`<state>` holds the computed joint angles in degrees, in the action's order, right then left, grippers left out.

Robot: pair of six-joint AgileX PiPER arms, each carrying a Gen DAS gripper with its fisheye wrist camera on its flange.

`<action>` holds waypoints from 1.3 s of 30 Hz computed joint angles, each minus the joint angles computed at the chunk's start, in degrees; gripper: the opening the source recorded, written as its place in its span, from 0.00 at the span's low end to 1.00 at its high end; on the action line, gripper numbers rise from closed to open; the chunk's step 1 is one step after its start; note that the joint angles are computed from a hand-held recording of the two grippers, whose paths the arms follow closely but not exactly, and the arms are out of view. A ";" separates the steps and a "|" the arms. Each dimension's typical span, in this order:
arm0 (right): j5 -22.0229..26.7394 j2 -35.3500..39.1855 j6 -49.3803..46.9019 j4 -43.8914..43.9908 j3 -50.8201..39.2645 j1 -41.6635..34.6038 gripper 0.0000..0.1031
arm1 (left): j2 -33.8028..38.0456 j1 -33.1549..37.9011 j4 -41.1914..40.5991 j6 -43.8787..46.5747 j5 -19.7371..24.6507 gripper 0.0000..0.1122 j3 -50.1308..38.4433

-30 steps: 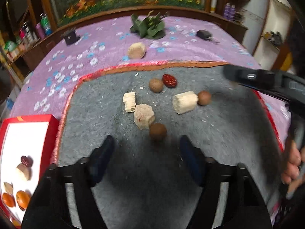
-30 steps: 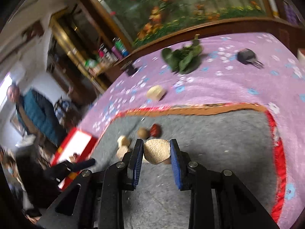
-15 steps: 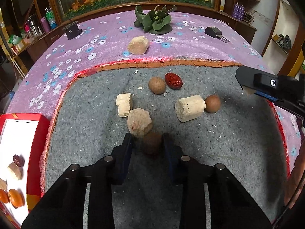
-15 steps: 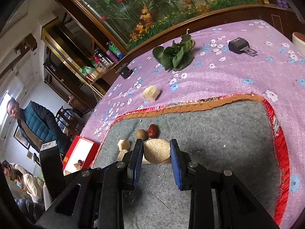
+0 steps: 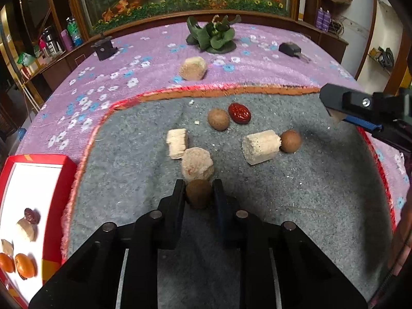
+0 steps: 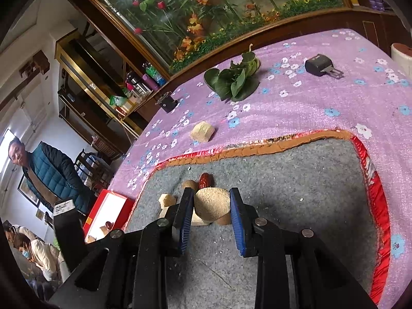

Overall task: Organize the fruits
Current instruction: 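Grasp a brown round nut with the left tool while the right tool grasps a pale cake, then carry the nut and cake over the white tray and open both tools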

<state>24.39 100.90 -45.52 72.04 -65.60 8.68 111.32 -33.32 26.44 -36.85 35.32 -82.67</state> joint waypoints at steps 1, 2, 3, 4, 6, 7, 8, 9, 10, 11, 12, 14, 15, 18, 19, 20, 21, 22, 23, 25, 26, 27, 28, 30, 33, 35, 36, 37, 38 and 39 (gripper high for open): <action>0.00 -0.06 -0.26 0.20 -0.01 0.01 0.28 | -1.43 -0.15 1.60 -1.41 -0.64 0.16 1.45; -0.03 -0.12 -0.70 0.54 0.07 0.06 0.28 | -2.74 -0.18 2.82 -2.47 -1.31 0.16 2.88; -0.15 -0.16 -1.35 1.16 0.21 0.14 0.28 | -4.27 -0.18 3.99 -3.54 -1.91 0.16 4.36; -0.26 -0.22 -2.07 1.87 0.37 0.21 0.28 | -5.76 -0.22 5.18 -4.76 -2.52 0.16 5.76; -0.54 -0.22 -3.28 2.71 0.49 0.47 0.28 | -9.98 -0.27 8.74 -8.06 -4.26 0.16 10.06; -1.09 -0.22 -3.55 2.78 0.55 0.74 0.28 | -12.70 -0.45 11.89 -10.97 -4.87 0.16 12.88; -1.69 -0.30 -3.85 2.89 0.71 1.02 0.28 | -14.26 -0.42 13.61 -12.41 -5.23 0.16 14.54; -2.25 -0.37 -4.67 3.56 0.96 1.28 0.28 | -16.58 -0.43 16.16 -14.67 -5.75 0.16 17.17; -2.79 -0.45 -6.10 4.87 1.30 1.43 0.28 | -18.46 -0.22 17.58 -15.95 -6.13 0.16 19.21; -3.79 -0.67 -7.86 6.48 1.78 1.75 0.28 | -20.39 0.30 18.01 -16.46 -6.53 0.16 21.12; -4.62 -0.85 -9.31 7.78 2.15 2.04 0.28 | -22.50 1.22 17.68 -16.32 -7.26 0.16 23.16; -5.25 -1.06 -12.17 10.49 2.68 2.16 0.28 | -26.16 3.09 18.50 -17.09 -7.90 0.16 26.62; -5.70 -1.18 -14.39 12.87 3.09 2.27 0.28 | -27.40 3.58 19.57 -18.07 -7.66 0.16 27.72; -7.46 -1.62 -17.68 16.67 3.84 2.84 0.28 | -31.81 6.21 20.57 -18.45 -8.21 0.16 31.13; -7.89 -1.82 -17.84 17.22 4.05 3.07 0.28 | -33.05 6.97 20.86 -18.49 -8.50 0.16 32.02; -7.80 -2.02 -18.03 17.92 4.27 3.19 0.28 | -34.32 7.70 21.32 -18.57 -8.59 0.16 32.87; -7.30 -2.40 -19.35 20.40 4.76 3.33 0.28 | -35.58 8.51 21.57 -18.38 -8.66 0.16 33.69; -7.19 -2.85 -20.41 22.22 5.20 3.70 0.28 | -36.85 9.74 21.54 -17.86 -8.93 0.16 34.43; -6.99 -3.45 -21.56 24.08 5.54 4.52 0.28 | -37.79 10.85 21.93 -17.98 -9.42 0.16 35.21; -7.50 -4.11 -22.11 24.74 5.14 6.61 0.28 | -39.20 13.53 21.45 -16.77 -10.27 0.16 36.02; -8.00 -4.20 -21.39 24.14 4.45 8.04 0.28 | -39.69 14.61 21.18 -16.35 -10.67 0.16 36.39; -7.95 -3.96 -19.51 22.34 3.18 9.55 0.28 | -40.23 16.22 21.44 -16.57 -11.34 0.16 36.92; -7.55 -3.46 -17.55 20.46 1.71 10.75 0.28 | -40.83 17.41 21.93 -16.98 -11.77 0.16 37.55; -7.08 -1.72 -12.12 15.41 -2.59 14.12 0.28 | -41.19 20.26 23.42 -18.01 -12.99 0.16 38.55; -7.92 1.25 -4.70 7.61 -8.76 19.66 0.27 | -41.22 24.38 25.29 -19.56 -15.15 0.16 39.91; -7.59 3.85 2.72 -0.35 -13.26 22.63 0.27 | -40.71 26.44 28.34 -21.99 -16.56 0.16 40.97; -6.98 6.15 8.06 -6.08 -16.80 24.68 0.27 | -40.21 27.40 29.41 -22.72 -17.32 0.17 41.27; -6.65 7.64 12.72 -10.97 -19.20 26.12 0.27 | -39.78 28.18 30.20 -23.25 -18.03 0.17 41.56; -5.90 9.41 17.70 -16.44 -21.99 27.65 0.27 | -39.66 28.83 30.76 -23.50 -18.62 0.17 42.04; -4.92 11.71 22.83 -22.17 -25.43 29.27 0.27 | -39.11 29.57 31.56 -23.87 -19.29 0.17 42.29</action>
